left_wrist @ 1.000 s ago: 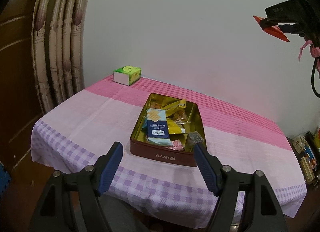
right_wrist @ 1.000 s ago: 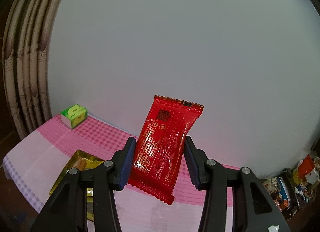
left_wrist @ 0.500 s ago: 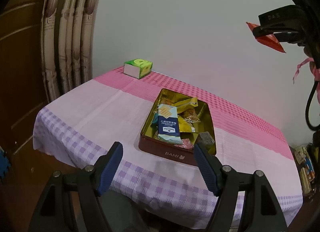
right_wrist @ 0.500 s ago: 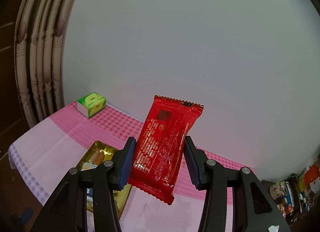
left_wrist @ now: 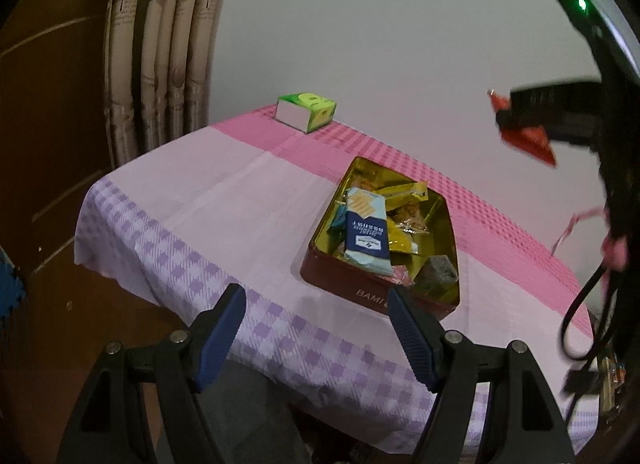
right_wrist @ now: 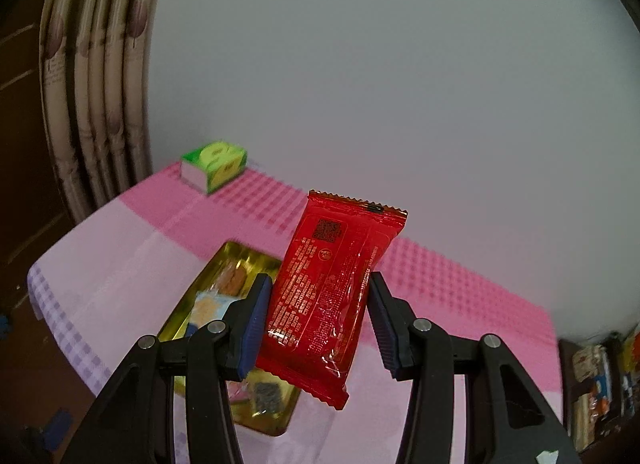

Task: Organize snacks
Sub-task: 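Carry the red packet with the right gripper into the tin and open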

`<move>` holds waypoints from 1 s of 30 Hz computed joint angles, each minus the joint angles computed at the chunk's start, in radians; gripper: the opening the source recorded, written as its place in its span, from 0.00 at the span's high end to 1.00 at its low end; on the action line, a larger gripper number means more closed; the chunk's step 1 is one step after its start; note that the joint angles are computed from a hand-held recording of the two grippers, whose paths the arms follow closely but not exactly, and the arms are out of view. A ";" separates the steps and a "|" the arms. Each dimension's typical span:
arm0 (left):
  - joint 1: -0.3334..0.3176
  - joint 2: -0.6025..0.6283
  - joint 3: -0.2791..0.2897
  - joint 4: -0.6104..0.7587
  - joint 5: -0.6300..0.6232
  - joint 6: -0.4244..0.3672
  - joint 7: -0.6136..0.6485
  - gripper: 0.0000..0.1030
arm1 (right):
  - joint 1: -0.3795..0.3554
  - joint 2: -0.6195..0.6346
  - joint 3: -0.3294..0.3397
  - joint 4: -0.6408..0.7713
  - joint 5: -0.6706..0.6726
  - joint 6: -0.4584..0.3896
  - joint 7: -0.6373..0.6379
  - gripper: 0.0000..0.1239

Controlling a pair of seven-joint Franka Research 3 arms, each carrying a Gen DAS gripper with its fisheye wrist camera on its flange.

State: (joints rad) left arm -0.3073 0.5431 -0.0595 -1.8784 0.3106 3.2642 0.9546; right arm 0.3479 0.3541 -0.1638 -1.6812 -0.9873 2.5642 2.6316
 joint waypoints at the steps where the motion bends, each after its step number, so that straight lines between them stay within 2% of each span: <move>1: 0.006 0.002 -0.007 0.003 -0.001 -0.006 0.000 0.27 | -0.010 0.011 0.005 -0.006 0.019 0.014 -0.010 0.64; 5: 0.045 0.017 -0.053 0.021 -0.003 -0.037 0.006 0.27 | -0.031 0.051 0.003 -0.020 0.089 0.090 -0.049 0.64; 9: 0.098 0.039 -0.113 0.047 -0.011 -0.082 0.019 0.27 | -0.031 0.099 -0.012 -0.008 0.181 0.115 -0.100 0.64; 16: 0.095 0.050 -0.111 0.062 -0.013 -0.095 0.025 0.27 | -0.020 0.209 -0.038 0.053 0.338 0.148 -0.216 0.64; 25: 0.122 0.059 -0.145 0.073 -0.021 -0.118 0.050 0.27 | 0.031 0.266 -0.109 0.080 0.457 0.176 -0.293 0.64; 29: 0.123 0.062 -0.150 0.078 -0.027 -0.128 0.058 0.27 | 0.017 0.288 -0.109 0.110 0.518 0.183 -0.335 0.64; 30: 0.125 0.061 -0.153 0.076 -0.030 -0.130 0.060 0.27 | -0.003 0.297 -0.089 0.124 0.550 0.180 -0.366 0.64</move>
State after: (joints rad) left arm -0.1821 0.6040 -0.2127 -1.8019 0.2809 3.1341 1.0142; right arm 0.3453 0.6511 -0.2531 -1.5575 -0.4374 2.7440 2.2659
